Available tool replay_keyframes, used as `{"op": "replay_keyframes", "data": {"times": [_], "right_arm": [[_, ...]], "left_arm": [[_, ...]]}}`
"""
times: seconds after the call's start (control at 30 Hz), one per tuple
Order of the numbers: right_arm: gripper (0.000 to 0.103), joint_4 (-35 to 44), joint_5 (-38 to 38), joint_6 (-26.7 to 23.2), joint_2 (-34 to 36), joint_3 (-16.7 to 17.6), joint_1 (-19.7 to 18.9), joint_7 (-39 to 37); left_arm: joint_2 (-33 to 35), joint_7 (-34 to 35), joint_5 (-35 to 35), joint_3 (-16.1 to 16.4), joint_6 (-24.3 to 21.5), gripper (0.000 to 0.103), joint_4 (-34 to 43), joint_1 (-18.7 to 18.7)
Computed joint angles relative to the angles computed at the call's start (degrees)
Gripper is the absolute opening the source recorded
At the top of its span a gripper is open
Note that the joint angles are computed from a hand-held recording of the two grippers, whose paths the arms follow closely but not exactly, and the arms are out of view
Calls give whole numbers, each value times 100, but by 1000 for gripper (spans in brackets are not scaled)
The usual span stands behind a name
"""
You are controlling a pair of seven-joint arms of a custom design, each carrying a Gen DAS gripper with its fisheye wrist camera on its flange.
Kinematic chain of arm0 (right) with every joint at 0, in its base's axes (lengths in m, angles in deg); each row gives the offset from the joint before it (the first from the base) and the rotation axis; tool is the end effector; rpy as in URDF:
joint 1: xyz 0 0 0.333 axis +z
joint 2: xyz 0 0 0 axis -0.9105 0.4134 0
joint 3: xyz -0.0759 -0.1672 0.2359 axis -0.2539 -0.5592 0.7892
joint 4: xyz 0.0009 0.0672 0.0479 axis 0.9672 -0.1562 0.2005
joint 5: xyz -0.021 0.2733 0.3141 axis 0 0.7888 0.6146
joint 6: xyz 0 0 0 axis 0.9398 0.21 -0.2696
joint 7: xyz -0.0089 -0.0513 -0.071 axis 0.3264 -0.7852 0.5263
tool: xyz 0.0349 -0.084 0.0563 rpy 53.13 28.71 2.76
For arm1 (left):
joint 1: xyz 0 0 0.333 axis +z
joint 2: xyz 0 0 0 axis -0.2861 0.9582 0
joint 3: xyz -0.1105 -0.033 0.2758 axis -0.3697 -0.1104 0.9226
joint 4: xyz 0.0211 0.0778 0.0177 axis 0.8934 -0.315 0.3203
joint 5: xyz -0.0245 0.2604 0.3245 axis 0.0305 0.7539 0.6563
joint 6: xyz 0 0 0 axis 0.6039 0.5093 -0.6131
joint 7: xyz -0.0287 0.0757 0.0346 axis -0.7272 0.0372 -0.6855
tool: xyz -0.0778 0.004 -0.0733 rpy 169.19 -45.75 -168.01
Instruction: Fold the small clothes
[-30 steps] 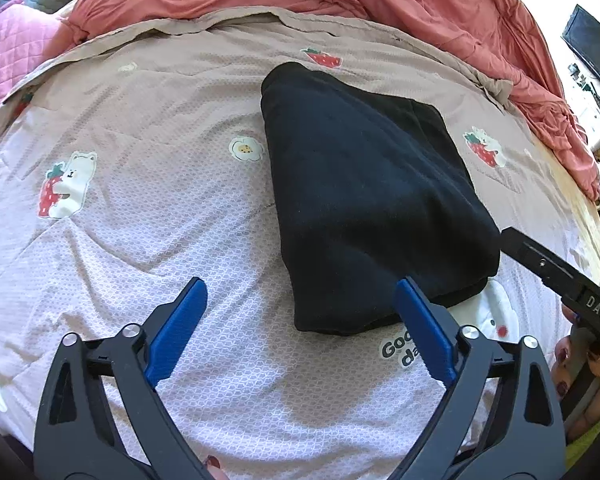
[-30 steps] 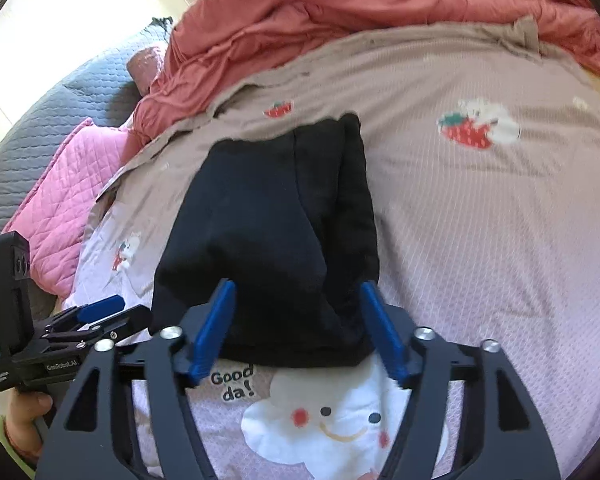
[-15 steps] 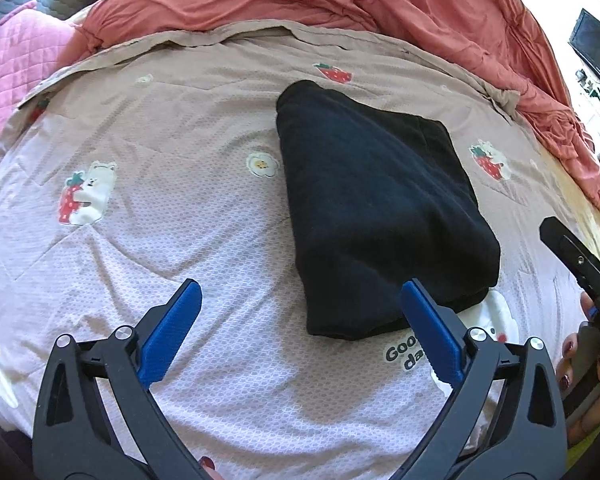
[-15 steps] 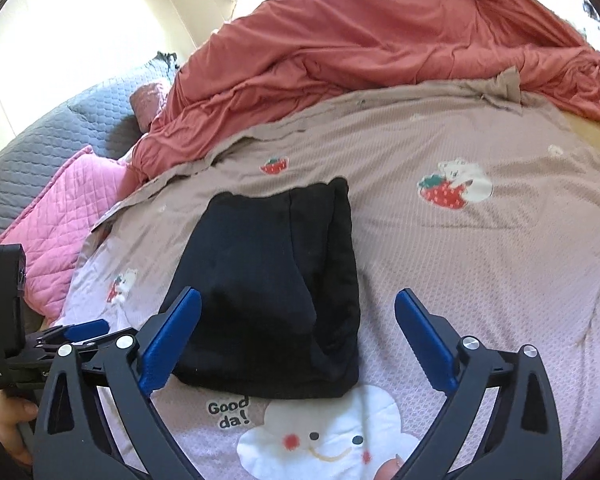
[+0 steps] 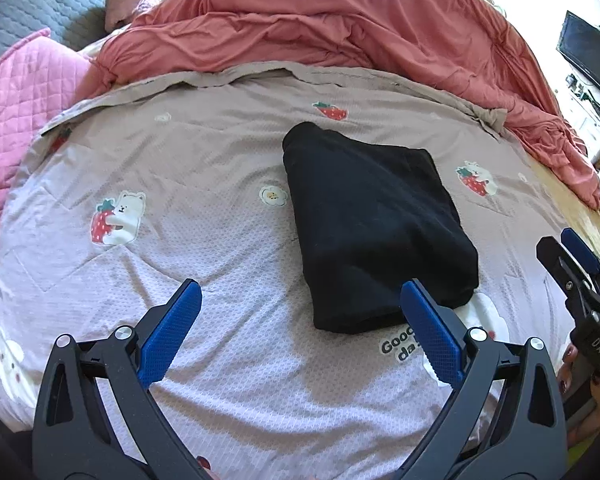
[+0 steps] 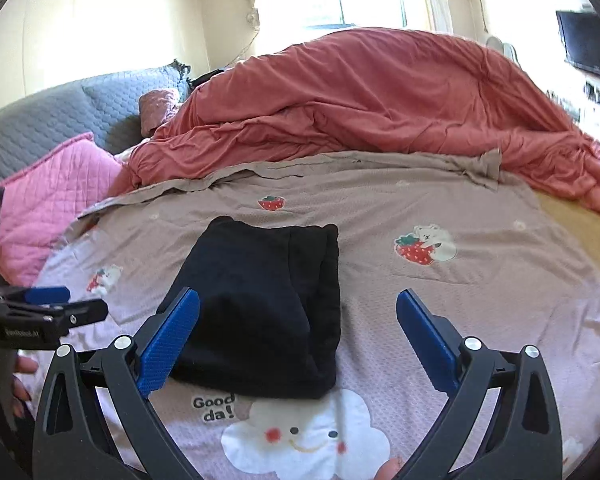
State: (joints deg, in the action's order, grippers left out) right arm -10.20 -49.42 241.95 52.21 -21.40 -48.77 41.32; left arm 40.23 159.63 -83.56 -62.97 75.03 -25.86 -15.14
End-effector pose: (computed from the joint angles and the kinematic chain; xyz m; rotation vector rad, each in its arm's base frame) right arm 0.6733 0.1942 0.5396 -1.6052 1.5392 -0.7061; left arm 0.7169 -0.0559 0.5506 -1.8302 1.9667 -0.7285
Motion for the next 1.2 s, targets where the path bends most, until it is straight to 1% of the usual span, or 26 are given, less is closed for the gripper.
{"op": "replay_keyframes", "data": {"times": [0.07,0.2,0.33,0.47,0.5,0.6,0.63,0.8,0.87,1.03,1.13,1.2], "right_arm": [[98,-122,-305,109,-100,-162,151,246],[98,-323,-1188,254,-288,-480,412,1000],[98,-457,-1626,275,-434,-437,358,1387],[98,-656,-1760,241,-633,-237,224,1459],[98,-702,-1806,206,-681,-196,205,1493],[98,-765,-1958,-114,-804,-69,169,1686],[98,-786,-1959,-267,-846,-16,147,1741],[98,-897,-1780,-632,-990,223,12,1649],[98,-968,-1604,-824,-1065,311,-18,1552],[98,-1081,-1115,-1143,-1151,455,-81,1183],[98,-1059,-1004,-1222,-1123,476,-91,1092],[98,-1030,-806,-1269,-1088,499,-99,868]], "left_arm": [[-83,36,-43,-14,63,93,-114,17],[-204,88,-139,-17,181,94,-294,54],[-350,172,-191,-17,327,94,-520,69],[-553,286,-245,-9,508,94,-824,80],[-609,302,-259,-3,558,94,-911,83],[-759,379,-401,-2,612,94,-1125,112],[-801,400,-433,3,641,94,-1190,116],[-1104,535,-594,18,805,94,-1656,113],[-1178,587,-706,26,775,94,-1776,114],[-1296,555,-630,66,692,94,-1992,76],[-1292,529,-647,83,607,94,-2010,73],[-1279,491,-654,99,574,94,-1997,83]]}}
